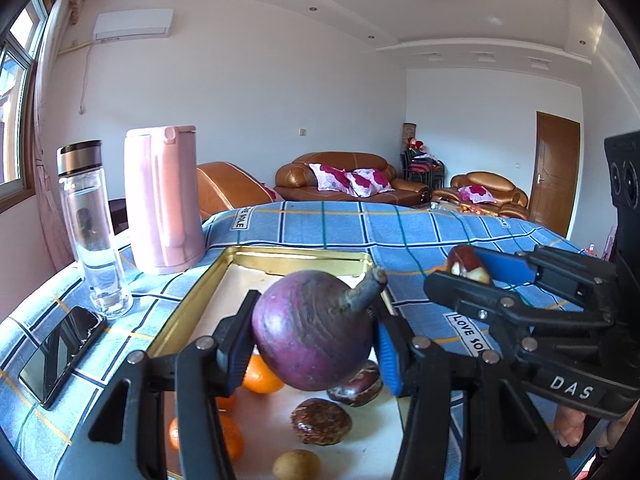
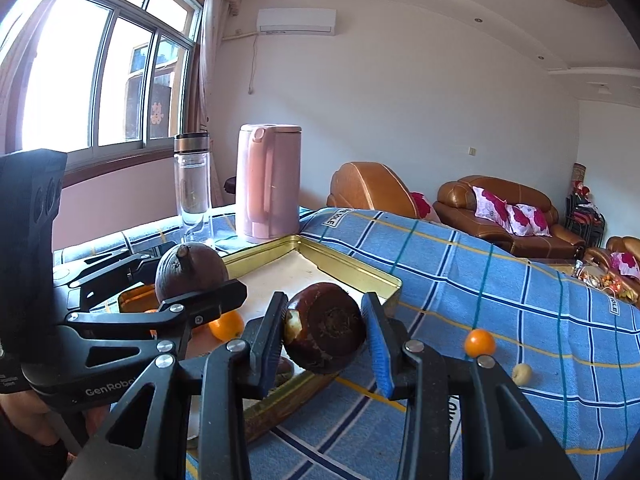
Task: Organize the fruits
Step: 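Lower the onion into the tray with the left tool while the right tool releases the brown fruit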
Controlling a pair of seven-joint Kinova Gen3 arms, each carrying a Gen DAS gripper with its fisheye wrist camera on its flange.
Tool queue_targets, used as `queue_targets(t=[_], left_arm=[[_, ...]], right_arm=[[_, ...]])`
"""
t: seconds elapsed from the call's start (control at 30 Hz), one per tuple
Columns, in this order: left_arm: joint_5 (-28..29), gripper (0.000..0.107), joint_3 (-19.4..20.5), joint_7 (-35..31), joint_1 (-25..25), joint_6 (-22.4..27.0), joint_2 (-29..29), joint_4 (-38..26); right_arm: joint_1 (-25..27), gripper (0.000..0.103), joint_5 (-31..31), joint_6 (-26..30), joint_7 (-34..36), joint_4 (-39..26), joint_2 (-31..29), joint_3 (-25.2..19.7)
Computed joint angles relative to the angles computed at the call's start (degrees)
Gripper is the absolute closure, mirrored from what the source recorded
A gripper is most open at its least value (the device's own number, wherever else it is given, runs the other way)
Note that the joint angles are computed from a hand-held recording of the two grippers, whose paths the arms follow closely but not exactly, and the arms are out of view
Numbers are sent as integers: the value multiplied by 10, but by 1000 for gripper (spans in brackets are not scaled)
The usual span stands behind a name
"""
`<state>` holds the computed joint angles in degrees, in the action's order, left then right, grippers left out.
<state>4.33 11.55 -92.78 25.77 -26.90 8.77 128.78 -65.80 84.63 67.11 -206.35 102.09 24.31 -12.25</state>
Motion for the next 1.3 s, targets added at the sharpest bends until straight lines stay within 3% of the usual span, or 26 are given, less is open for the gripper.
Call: queue_targets(t=[0.73,1.23,1.3], left_arm=[[35,54,-24,-21,-24,23,3,3],[25,54,-33,-19,-43,56,19,-9],[0,54,-21,2,-60,61,20,-9]], right_arm=[[-6,63,-2,-69,64,-71,41,30],[12,63,-45,-146,97,-98,56,49],[16,63,-53,-162,102,-98,57,52]])
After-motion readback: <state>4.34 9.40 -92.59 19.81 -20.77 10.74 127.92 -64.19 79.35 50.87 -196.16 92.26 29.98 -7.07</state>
